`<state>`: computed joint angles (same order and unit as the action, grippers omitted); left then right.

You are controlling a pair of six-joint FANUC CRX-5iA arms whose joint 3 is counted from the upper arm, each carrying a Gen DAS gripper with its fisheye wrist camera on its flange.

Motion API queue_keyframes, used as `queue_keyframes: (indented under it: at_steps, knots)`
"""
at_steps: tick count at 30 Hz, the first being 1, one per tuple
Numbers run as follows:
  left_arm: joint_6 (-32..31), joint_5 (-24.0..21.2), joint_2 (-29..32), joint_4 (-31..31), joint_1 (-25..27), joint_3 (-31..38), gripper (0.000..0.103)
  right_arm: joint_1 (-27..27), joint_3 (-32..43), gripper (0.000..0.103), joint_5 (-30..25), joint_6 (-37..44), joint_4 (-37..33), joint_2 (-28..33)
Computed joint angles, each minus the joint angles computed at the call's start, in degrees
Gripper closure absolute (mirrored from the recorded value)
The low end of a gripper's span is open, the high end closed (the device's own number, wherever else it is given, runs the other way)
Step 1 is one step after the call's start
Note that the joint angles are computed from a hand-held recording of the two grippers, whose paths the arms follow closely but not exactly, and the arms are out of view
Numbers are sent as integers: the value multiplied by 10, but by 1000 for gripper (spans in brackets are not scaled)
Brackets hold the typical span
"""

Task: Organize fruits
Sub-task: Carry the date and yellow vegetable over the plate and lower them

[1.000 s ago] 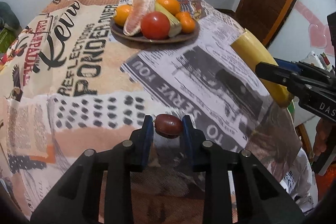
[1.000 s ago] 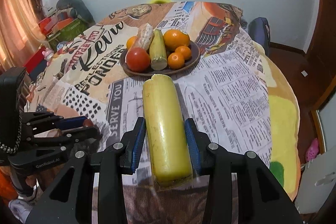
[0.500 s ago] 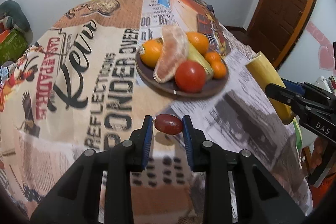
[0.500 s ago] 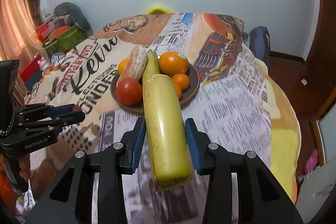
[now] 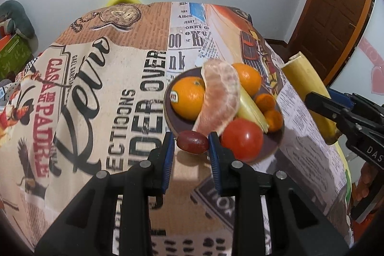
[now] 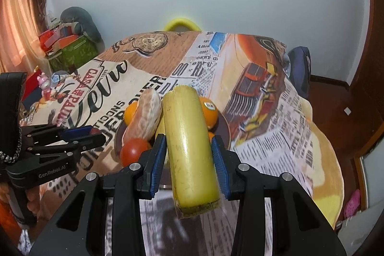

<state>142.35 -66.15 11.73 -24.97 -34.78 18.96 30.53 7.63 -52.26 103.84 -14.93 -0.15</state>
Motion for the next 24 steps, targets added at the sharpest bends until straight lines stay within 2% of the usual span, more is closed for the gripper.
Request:
queue_keyframes:
  at_steps: [17, 24]
  knots:
    - [-7, 41, 17, 23, 39, -7, 75, 7, 57, 67, -5, 2, 1, 72]
    - [-7, 51, 23, 26, 41, -8, 75, 12, 53, 67, -3, 1, 9, 82]
